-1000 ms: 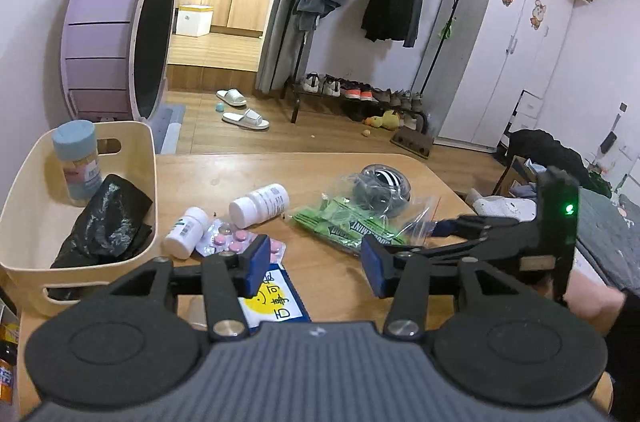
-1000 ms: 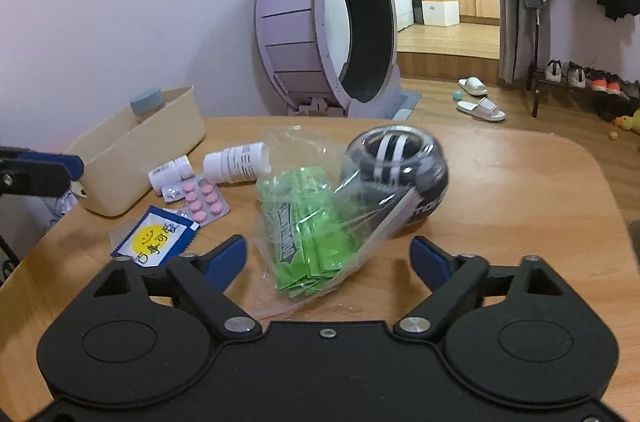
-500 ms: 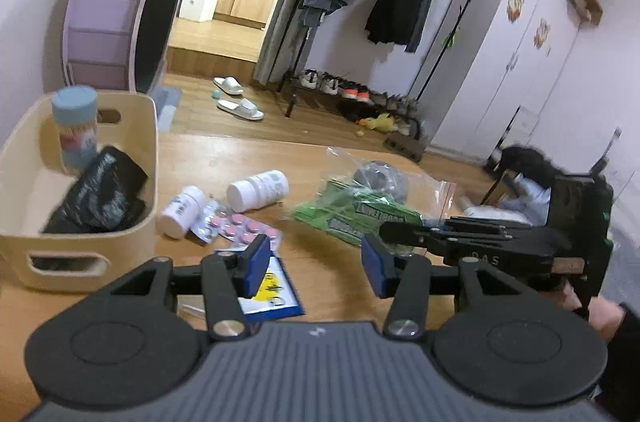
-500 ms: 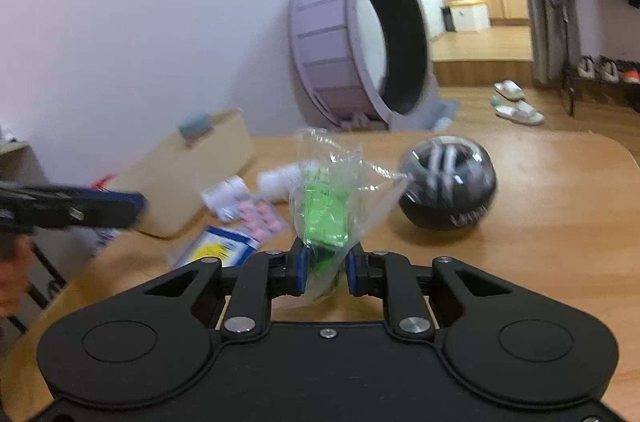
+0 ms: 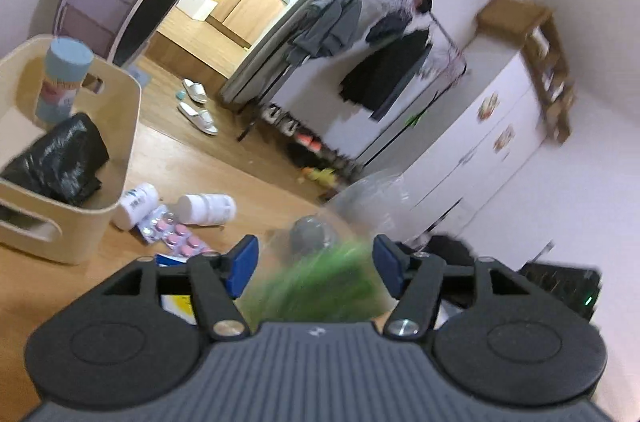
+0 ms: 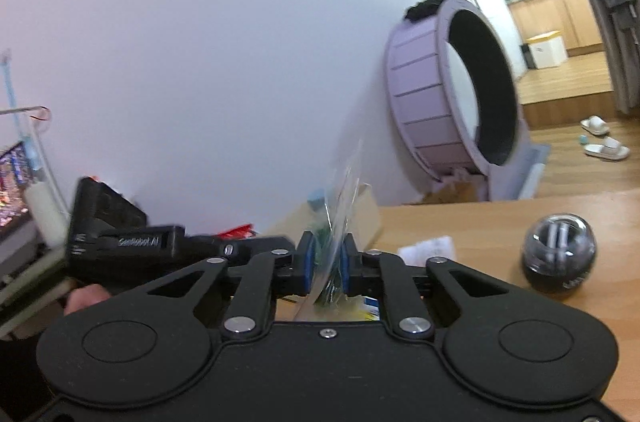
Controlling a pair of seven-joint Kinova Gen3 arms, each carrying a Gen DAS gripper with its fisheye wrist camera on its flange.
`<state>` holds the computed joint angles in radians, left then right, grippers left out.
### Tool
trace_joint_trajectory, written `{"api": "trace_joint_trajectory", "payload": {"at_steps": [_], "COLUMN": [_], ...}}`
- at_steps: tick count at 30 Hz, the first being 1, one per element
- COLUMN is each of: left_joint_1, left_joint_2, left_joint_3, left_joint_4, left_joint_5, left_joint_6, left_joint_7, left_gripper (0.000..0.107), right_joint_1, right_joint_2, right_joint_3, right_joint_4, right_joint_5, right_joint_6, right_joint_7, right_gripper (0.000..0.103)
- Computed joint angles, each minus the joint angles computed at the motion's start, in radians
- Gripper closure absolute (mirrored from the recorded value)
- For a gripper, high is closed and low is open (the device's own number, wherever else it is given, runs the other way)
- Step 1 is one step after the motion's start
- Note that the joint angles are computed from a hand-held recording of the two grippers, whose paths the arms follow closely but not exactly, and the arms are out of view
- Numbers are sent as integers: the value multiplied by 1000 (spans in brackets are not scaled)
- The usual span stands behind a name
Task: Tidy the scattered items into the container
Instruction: 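Grasp the green gum zip bag with the right gripper, then grasp the green gum zip bag with the left gripper and lift it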
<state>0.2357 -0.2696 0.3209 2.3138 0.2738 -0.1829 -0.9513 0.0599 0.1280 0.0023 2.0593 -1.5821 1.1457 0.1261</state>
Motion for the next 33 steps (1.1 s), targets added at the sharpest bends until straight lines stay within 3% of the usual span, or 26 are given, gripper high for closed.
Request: {"api": "trace_joint_trajectory", "payload": {"at_steps": [2,4,8,12,15,16,18,20,22,24,27,29,33], "left_joint_1": [25,-24,-209,-379,-449,-472,-484,-493,-458,-382,-397,-404,-327], "left_joint_2": [10,3,-31,-43,-28,-20,9,35,77,146,232,290,381], "left_joint_3": [-29,9,180,365,473,516,562,601,600,568,641,690,663], "left_joint_4": [-1,-26,-92,-168,-223,-237,-255,-269,-280,-312,-359,-391,-440], "left_joint_5": [-29,-26,-125,-238,-333,-373,-454,-518,-597,-678,-800,-881,-950], "left_joint_6": [4,72,234,372,465,488,516,540,554,595,653,701,767], "left_joint_7": [-3,-60,-42,-65,-108,-118,-119,-118,-100,-96,-78,-49,-92], "left_gripper": [43,43,43,43,43,43,42,42,42,41,39,38,36], "right_joint_1": [0,-14,-31,-21,-15,-14,-18,-20,-21,-24,-28,-28,-17], "right_joint_2": [-4,-10,-9,-19,-37,-42,-57,-61,-61,-60,-61,-63,-64], "right_joint_3": [2,-1,-11,-11,-7,-5,-5,-3,-1,-2,-4,-3,6], "right_joint_4": [-11,-33,-61,-75,-80,-83,-85,-84,-85,-89,-92,-92,-100], "right_joint_5": [22,83,172,195,198,203,206,196,184,186,194,200,227], "right_joint_6": [-4,-56,-132,-148,-176,-188,-226,-246,-258,-272,-290,-295,-281], "right_joint_7": [-14,-63,-133,-166,-177,-185,-197,-191,-183,-187,-197,-201,-217], "right_gripper": [98,98,98,96,94,91,58,40,39,29,16,14,11]}}
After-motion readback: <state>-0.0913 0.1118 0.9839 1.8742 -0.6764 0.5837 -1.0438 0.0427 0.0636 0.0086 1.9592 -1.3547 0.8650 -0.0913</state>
